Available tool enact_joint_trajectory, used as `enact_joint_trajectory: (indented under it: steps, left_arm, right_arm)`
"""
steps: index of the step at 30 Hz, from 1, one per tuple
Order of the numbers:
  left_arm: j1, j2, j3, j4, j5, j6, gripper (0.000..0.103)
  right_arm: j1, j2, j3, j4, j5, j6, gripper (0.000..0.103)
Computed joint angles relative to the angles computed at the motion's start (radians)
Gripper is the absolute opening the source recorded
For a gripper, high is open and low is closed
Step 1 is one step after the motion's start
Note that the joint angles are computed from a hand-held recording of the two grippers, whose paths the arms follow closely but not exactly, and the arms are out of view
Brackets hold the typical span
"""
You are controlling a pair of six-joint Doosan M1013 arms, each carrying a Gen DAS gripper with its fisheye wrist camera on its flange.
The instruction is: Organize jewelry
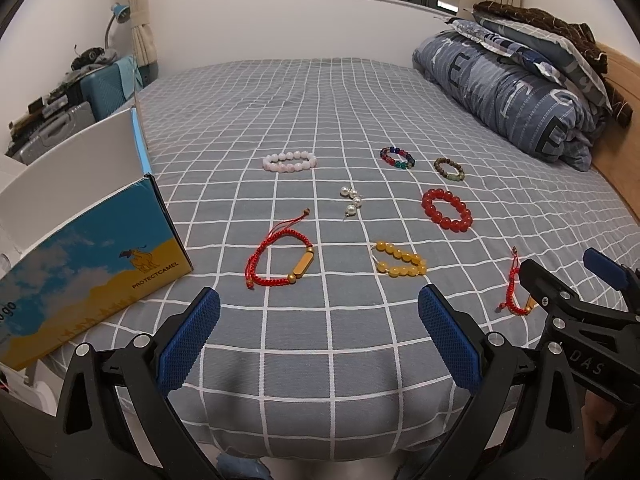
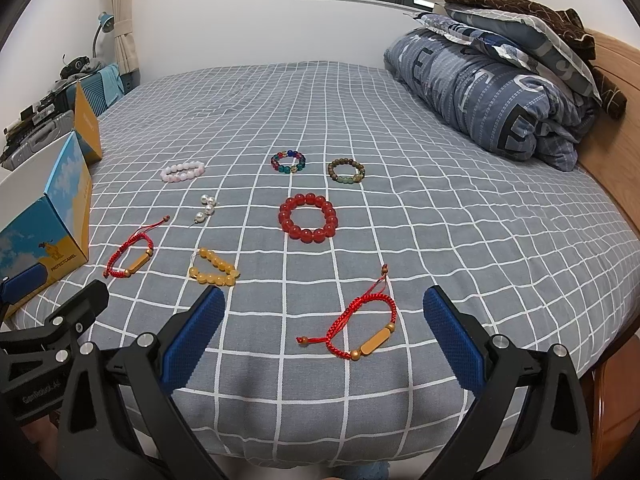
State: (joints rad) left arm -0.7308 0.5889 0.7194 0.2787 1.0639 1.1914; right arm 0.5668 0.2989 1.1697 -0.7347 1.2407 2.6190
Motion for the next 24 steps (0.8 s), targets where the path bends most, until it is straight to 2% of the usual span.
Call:
enact_joint_trajectory:
  steps: [24]
  left_arm:
    - [0.000,0.001,-0.003,-0.007,0.002,0.004,0.097]
  right_arm:
    - [0.000,-0.005,0.005,-0.002,0.000,0.004,0.096]
